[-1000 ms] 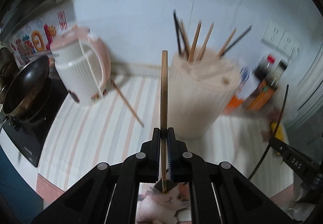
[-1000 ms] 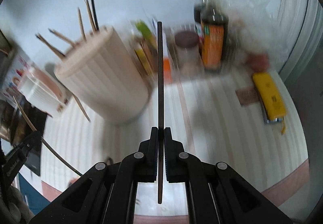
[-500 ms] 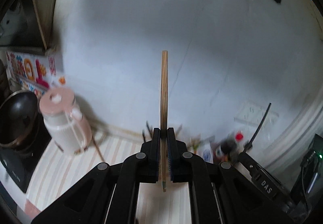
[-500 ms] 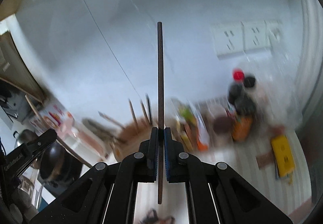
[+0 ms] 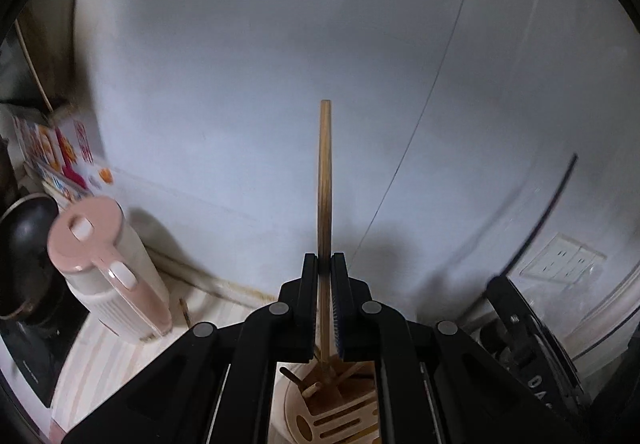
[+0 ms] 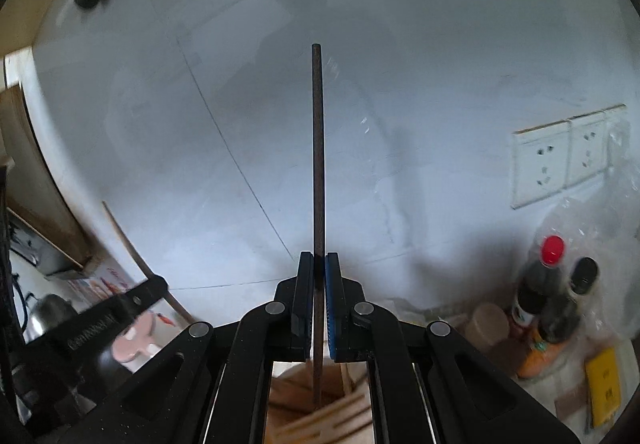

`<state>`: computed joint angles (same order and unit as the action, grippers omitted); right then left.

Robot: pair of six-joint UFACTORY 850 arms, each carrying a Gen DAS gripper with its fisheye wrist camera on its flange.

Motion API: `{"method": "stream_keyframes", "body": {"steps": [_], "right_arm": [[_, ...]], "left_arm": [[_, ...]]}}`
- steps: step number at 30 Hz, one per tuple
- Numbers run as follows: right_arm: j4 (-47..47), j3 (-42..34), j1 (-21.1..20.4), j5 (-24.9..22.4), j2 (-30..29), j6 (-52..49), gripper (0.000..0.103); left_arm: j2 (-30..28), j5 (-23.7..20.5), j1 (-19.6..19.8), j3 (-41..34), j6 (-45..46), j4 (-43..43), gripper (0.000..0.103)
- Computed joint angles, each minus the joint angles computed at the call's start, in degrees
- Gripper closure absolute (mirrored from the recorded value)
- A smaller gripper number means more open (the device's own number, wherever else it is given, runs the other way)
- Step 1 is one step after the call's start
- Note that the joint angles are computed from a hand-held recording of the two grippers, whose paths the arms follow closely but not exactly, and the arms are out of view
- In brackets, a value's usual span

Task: Organize utensils
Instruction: 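Lower the chopsticks into the holder slots and open both tools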

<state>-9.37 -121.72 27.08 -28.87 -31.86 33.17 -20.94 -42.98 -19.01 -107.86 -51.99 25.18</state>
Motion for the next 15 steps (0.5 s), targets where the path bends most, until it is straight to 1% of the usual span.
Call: {"method": "stream_keyframes", "body": {"steps": [2, 4, 7, 8, 9, 10, 11, 12, 13, 15], "right_arm": [[-2.5, -1.0, 0.6, -0.7, -1.6, 0.0, 0.098], [-0.9, -1.5, 0.7, -1.2, -2.5, -3.5, 0.097], [3.9, -2.3, 0.2, -3.7, -3.3, -8.3, 0.096], [5.1, -2.4, 0.2, -4.6, -3.1, -8.9, 0.091], [5.8, -2.0, 0.0, -4.7, -2.7, -9.4, 0.08], [5.9, -1.2, -0.1, -4.5, -1.9, -9.3, 0.076], [6.0, 0.3, -0.3, -3.5, -0.8, -9.3, 0.075], [6.1, 1.6, -0.5, -3.1, 0.3, -9.4, 0.075], [6.2, 2.7, -0.8, -3.0, 1.4, -9.7, 0.074], [4.3, 5.7, -0.8, -3.0, 3.8, -8.3, 0.068]], "left_arm": [[-0.9, -0.4, 0.4, -0.2, 3.6, -3.2, 0.099], [-0.9, -1.1, 0.6, 0.1, 5.5, -5.4, 0.097], [-0.1, -3.0, 0.7, 0.3, 6.5, -7.5, 0.094], [0.2, -3.6, 0.3, 0.1, 5.5, -6.3, 0.092], [0.9, -4.1, -0.2, 0.4, 3.9, -3.8, 0.083], [1.9, -4.5, -0.7, 1.0, 2.4, -1.6, 0.061], [3.2, -4.3, -1.1, 2.2, 0.2, 0.6, 0.046], [4.5, -4.3, -1.3, 3.3, -1.6, 2.5, 0.02], [5.0, -4.4, -1.6, 3.7, -2.6, 3.7, 0.014], [7.0, -5.3, -2.3, 5.7, -4.1, 6.3, 0.014]]}}
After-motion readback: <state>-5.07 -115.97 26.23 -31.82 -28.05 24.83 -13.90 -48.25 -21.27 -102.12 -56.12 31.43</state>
